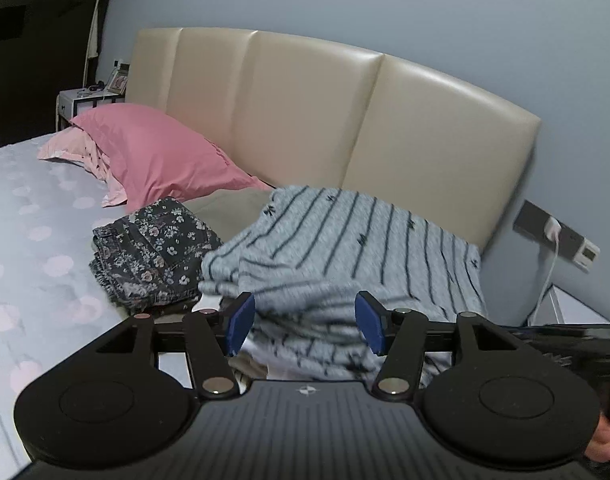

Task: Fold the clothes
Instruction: 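Withdraw both open grippers from the clothes stack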

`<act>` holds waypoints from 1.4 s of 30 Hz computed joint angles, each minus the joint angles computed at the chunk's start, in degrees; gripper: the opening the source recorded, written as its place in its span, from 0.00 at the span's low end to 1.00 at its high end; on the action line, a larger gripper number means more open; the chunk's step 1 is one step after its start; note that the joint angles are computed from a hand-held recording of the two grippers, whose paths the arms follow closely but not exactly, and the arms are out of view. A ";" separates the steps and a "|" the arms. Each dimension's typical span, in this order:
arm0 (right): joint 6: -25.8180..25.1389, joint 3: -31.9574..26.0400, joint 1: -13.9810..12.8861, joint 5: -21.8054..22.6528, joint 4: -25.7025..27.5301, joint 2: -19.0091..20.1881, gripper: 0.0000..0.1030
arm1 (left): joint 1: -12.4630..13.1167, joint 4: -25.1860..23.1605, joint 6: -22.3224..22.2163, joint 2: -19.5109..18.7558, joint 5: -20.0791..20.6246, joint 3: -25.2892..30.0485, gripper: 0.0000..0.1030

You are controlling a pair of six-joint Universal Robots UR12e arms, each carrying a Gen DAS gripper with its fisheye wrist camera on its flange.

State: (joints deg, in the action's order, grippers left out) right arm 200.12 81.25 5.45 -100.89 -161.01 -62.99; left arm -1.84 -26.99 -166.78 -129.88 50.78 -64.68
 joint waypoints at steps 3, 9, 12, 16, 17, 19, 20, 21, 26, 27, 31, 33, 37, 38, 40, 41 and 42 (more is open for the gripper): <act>-0.14 1.91 0.73 -1.52 -0.76 -0.90 0.24 | 0.67 -0.39 2.34 1.95 -0.55 -2.61 0.55; -0.24 7.12 1.67 0.88 -5.64 -4.74 0.35 | 2.01 1.06 3.12 4.64 -2.05 -6.90 0.59; -0.87 9.71 3.71 -2.55 -14.00 -4.89 0.47 | 2.66 4.98 2.20 5.95 -2.82 -10.23 0.61; -0.49 10.21 7.67 -15.74 -23.26 -2.57 0.58 | 2.80 12.98 1.80 7.46 0.18 -15.25 0.61; -0.67 9.82 8.58 -19.37 -24.10 -1.80 0.58 | 2.89 14.70 1.54 7.68 0.30 -16.32 0.63; -1.33 8.77 10.23 -26.13 -25.06 -0.20 0.58 | 2.97 17.44 0.81 7.99 0.66 -18.03 0.69; -1.75 8.36 10.66 -27.72 -25.06 0.32 0.59 | 2.92 18.44 0.55 8.07 1.02 -18.61 0.70; -2.16 7.99 11.01 -28.92 -25.08 0.75 0.63 | 2.84 19.41 0.43 8.10 1.40 -19.03 0.70; -1.62 6.80 11.36 -29.25 -22.73 1.50 0.70 | 1.96 20.98 0.50 8.12 3.78 -19.56 0.72; -0.41 6.50 11.26 -28.74 -21.58 1.31 0.70 | 1.78 18.90 1.76 8.21 3.80 -19.01 0.72; 0.57 4.05 11.09 -27.88 -15.29 0.64 0.76 | 1.04 11.07 6.35 8.48 4.06 -16.70 0.72; -0.25 2.46 11.64 -31.32 -13.24 1.10 0.76 | 0.72 9.11 7.21 8.42 4.28 -15.60 0.72; 4.14 1.44 11.45 -31.81 -10.26 1.00 0.79 | 0.19 5.58 8.21 8.53 5.04 -14.59 0.72; 5.48 1.44 11.33 -31.05 -9.58 0.83 0.79 | 0.10 4.84 8.45 8.57 5.26 -14.56 0.72; 7.69 1.38 11.13 -29.57 -8.44 0.57 0.79 | -0.05 2.95 8.58 8.47 5.61 -14.13 0.72; 7.49 1.35 11.10 -28.78 -8.25 0.54 0.79 | -0.05 1.92 8.61 8.39 5.50 -13.87 0.72; 6.92 1.32 11.08 -27.98 -8.16 0.55 0.80 | -0.06 0.99 8.68 8.29 5.44 -13.59 0.72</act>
State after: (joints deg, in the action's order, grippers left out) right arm 207.04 82.57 16.53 -128.87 -169.16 -62.44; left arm -1.90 -25.99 -158.10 -121.59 56.22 -78.27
